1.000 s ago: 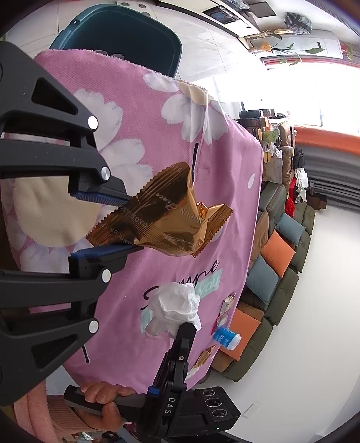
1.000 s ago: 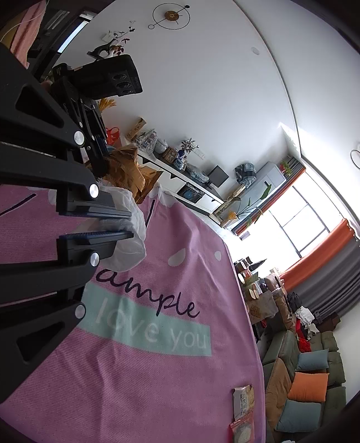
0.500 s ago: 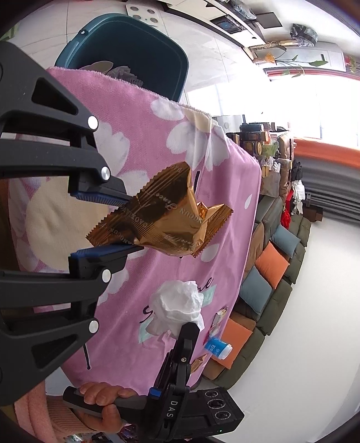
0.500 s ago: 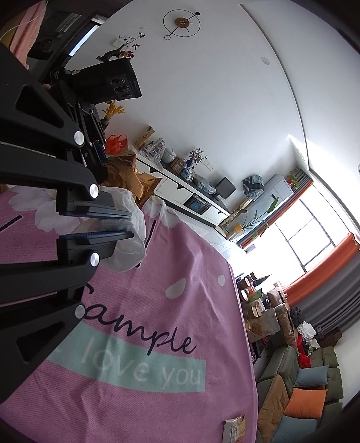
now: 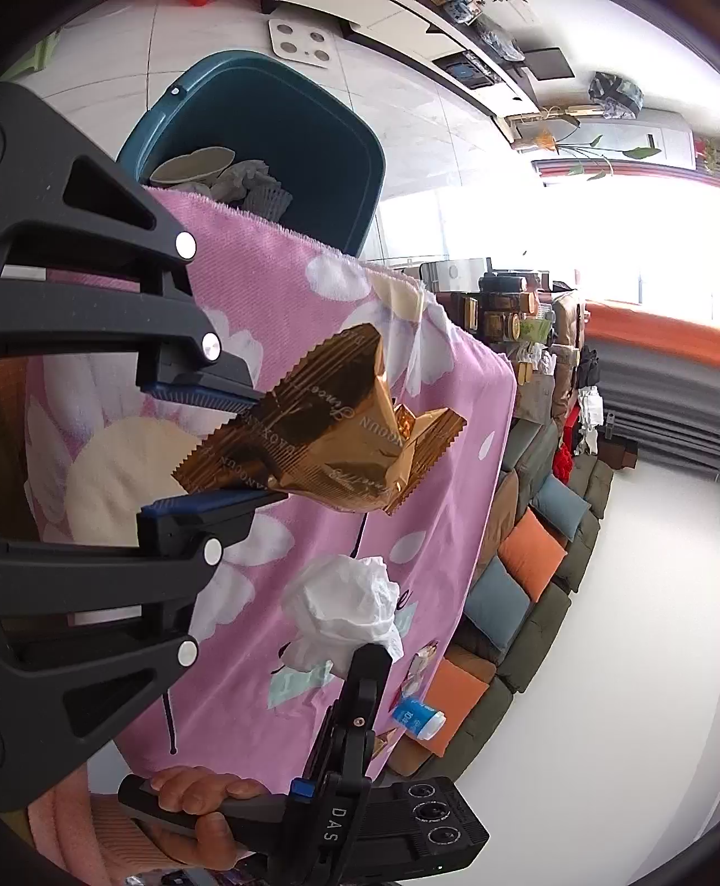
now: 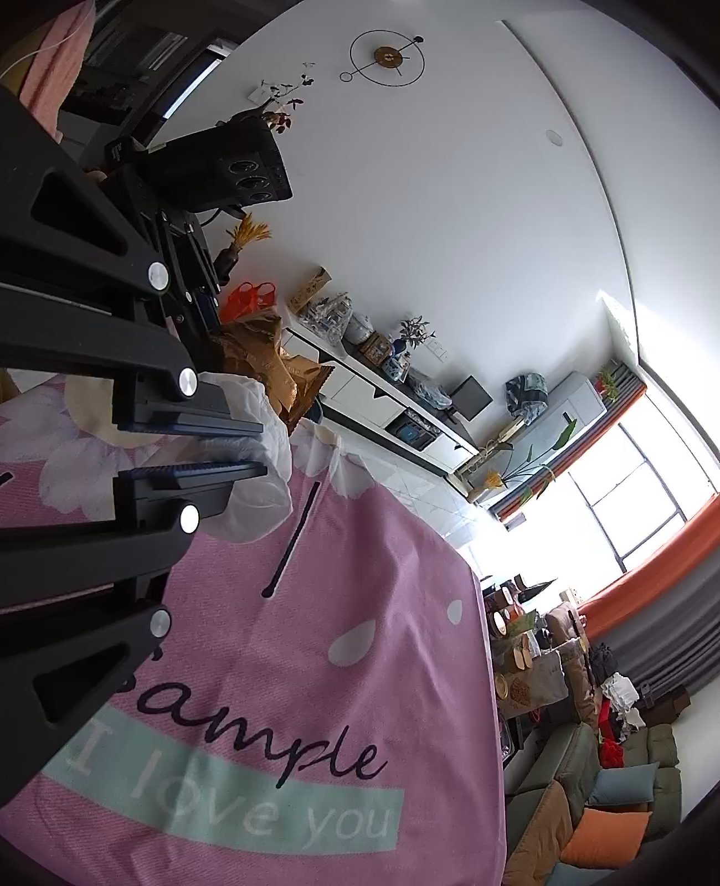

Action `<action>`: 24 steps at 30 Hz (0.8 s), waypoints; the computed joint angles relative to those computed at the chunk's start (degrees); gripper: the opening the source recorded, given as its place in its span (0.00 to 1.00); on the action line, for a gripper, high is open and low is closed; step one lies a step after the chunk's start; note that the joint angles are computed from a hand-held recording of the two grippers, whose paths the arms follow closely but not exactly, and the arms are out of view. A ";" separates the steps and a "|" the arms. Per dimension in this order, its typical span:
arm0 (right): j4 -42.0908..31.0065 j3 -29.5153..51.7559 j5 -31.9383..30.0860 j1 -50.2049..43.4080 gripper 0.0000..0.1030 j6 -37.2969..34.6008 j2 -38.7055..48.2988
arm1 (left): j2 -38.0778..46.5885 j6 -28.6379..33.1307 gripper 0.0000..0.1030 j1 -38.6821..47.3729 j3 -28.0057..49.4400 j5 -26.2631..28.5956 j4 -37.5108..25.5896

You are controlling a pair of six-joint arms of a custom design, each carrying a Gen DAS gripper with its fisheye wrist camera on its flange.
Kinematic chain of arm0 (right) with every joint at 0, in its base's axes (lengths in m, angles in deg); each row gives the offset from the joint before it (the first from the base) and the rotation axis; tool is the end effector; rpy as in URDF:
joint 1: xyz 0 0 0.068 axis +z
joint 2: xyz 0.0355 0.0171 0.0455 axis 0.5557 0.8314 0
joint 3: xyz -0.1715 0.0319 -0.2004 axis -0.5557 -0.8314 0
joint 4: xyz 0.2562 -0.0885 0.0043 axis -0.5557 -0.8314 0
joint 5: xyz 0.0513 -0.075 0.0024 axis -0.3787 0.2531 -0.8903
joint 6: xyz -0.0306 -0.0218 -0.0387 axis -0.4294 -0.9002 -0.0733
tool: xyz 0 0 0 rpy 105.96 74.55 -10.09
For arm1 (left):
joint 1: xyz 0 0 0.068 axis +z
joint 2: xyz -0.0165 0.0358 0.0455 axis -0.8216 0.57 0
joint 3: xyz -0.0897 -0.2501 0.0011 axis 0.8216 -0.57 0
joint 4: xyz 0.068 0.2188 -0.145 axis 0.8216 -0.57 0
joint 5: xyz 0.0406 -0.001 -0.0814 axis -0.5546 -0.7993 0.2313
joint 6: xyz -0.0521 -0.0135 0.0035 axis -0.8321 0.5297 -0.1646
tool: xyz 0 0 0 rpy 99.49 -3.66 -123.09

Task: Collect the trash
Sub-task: 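Lift the gold wrapper and white tissue and carry both toward the teal bin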

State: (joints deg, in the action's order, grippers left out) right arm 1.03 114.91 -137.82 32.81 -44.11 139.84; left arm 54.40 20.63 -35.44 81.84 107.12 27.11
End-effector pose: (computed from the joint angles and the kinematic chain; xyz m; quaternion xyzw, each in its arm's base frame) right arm 0.3120 0.0248 0.1909 -0.1702 0.8259 0.4415 0.3065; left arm 0.1955 0.0533 0.2152 0.0098 0.9142 -0.1195 0.3872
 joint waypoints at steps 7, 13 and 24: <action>-0.41 1.54 0.88 2.92 0.08 0.56 0.48 | 0.37 1.17 0.25 3.25 0.42 1.02 -0.36; -1.24 2.63 0.98 4.27 0.08 0.07 1.16 | 0.25 2.37 0.25 6.25 0.70 1.95 -1.04; -0.42 3.46 1.73 7.55 0.07 1.51 1.63 | -0.77 3.36 0.25 8.83 0.84 2.39 -2.17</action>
